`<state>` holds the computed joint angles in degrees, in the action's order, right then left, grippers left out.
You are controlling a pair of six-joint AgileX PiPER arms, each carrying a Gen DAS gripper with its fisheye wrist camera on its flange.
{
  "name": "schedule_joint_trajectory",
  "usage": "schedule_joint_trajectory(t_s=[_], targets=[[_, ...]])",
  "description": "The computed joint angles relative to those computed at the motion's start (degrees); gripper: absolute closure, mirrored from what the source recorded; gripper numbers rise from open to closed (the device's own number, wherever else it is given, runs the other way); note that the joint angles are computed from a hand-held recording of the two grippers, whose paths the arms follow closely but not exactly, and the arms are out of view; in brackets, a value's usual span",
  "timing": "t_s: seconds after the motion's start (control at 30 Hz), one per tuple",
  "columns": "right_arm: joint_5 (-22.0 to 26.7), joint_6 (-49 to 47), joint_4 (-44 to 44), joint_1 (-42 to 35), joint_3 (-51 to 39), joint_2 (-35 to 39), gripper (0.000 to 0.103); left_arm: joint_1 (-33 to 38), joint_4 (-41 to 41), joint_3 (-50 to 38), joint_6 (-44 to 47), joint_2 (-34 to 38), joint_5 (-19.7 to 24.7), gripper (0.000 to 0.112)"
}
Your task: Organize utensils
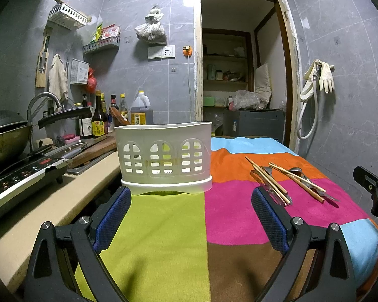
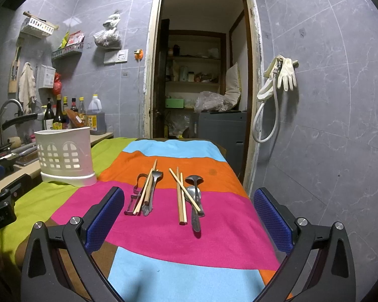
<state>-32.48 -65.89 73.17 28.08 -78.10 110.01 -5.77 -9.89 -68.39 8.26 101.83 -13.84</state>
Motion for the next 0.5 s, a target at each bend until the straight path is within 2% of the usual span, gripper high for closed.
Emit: schedule_joint_trajectory(t_s=[0.5], targets=[[0.11, 0.14, -0.23, -0.08, -0.03, 0.04, 0.0, -0.03, -0.14, 0.09, 0.25, -0.01, -0.06, 0.018]])
